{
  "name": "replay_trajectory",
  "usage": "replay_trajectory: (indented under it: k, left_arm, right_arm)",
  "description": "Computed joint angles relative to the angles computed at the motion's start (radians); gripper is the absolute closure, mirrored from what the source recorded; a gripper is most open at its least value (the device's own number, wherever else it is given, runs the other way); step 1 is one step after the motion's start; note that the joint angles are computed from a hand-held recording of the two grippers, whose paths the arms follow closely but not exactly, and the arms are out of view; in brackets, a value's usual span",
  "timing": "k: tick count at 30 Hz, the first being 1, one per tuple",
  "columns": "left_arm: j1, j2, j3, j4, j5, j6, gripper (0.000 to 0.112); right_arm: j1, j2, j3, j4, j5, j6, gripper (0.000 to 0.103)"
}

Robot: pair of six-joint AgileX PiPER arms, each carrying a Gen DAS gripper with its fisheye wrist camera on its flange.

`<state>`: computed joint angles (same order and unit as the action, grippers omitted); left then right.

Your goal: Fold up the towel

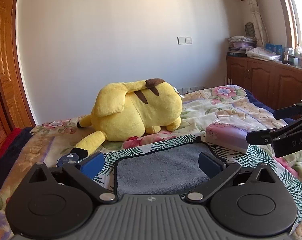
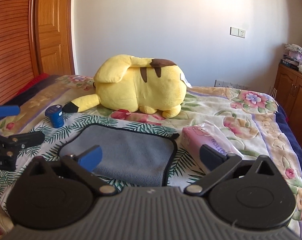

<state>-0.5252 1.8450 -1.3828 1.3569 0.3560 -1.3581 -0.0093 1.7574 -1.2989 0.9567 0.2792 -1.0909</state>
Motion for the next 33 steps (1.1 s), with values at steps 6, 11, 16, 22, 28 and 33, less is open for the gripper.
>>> replay_trajectory:
  k: [6,11,16,22,28,33]
  left_arm:
    - [-0.027,-0.058,0.041,-0.013,0.034,0.009,0.025]
    - [-0.061,-0.121,0.080,-0.034,0.079,0.033,0.025]
    - [-0.105,-0.188,0.111,-0.074,0.134,0.062,0.025]
    - [-0.186,-0.261,0.138,-0.075,0.234,0.046,0.025]
    - [-0.270,-0.336,0.177,-0.081,0.318,0.034,0.025]
    - [-0.345,-0.387,0.214,-0.076,0.398,0.026,0.025]
  right_arm:
    - [-0.004,-0.053,0.041,0.018,-0.008,-0.006,0.000]
    - [-0.011,-0.118,0.093,0.055,-0.007,-0.038,0.000]
    - [-0.027,-0.195,0.147,0.096,0.017,-0.068,0.000]
    - [-0.046,-0.292,0.198,0.082,0.051,-0.050,0.000]
    - [-0.079,-0.407,0.271,0.105,0.090,-0.044,0.000]
    - [-0.102,-0.492,0.322,0.106,0.117,-0.039,0.000]
